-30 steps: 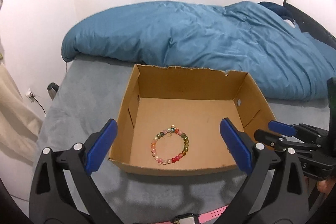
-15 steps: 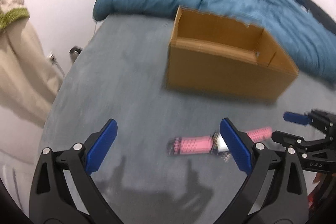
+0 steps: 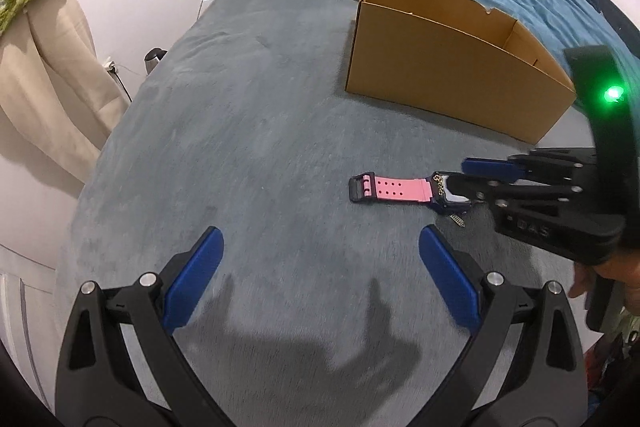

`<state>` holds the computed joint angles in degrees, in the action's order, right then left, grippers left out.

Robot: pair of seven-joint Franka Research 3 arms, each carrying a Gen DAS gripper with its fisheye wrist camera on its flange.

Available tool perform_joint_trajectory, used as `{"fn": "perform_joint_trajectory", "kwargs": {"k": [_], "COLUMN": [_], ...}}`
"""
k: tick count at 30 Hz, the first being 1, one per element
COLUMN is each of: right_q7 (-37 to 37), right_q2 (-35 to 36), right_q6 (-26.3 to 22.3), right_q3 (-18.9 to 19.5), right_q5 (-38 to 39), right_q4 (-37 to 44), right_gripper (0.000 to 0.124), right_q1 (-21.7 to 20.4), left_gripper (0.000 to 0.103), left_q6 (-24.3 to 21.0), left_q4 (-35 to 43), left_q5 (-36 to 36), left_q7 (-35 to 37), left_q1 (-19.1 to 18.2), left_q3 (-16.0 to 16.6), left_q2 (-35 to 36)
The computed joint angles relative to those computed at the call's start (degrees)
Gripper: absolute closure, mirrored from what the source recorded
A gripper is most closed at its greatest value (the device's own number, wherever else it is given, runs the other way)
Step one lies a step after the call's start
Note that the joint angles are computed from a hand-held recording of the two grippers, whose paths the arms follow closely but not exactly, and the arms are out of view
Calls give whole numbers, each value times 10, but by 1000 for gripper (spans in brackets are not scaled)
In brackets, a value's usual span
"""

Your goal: Organize jewelry

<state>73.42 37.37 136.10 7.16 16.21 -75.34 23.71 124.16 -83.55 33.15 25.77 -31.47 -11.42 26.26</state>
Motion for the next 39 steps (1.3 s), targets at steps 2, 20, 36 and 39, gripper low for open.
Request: {"fn": "perform_joint_trajectory", "kwargs": {"k": [2, 20, 36, 39], "right_q7": [8, 59, 110, 24], "right_q2": [-2, -58, -7, 16], "right_q6": [5, 62, -89, -202], "right_q3": [-3, -4, 0, 54], "right_q5": [-4, 12, 27, 135], "right_q4": [-6, -96, -21, 20], "right_gripper": [100, 123, 110, 110], "right_q1": [5, -6, -72, -124], "left_gripper": [8, 8, 8, 8], "left_q6": [6, 32, 19, 18], "left_q4": [-9, -43, 35, 40], "left_q5": [-1, -3, -35, -40], "left_q7": [-4, -1, 44, 47], "left_q1": [2, 18, -4, -7], "left_q3": [0, -5, -5, -3], "left_q2": [-6, -26, 35, 39]}}
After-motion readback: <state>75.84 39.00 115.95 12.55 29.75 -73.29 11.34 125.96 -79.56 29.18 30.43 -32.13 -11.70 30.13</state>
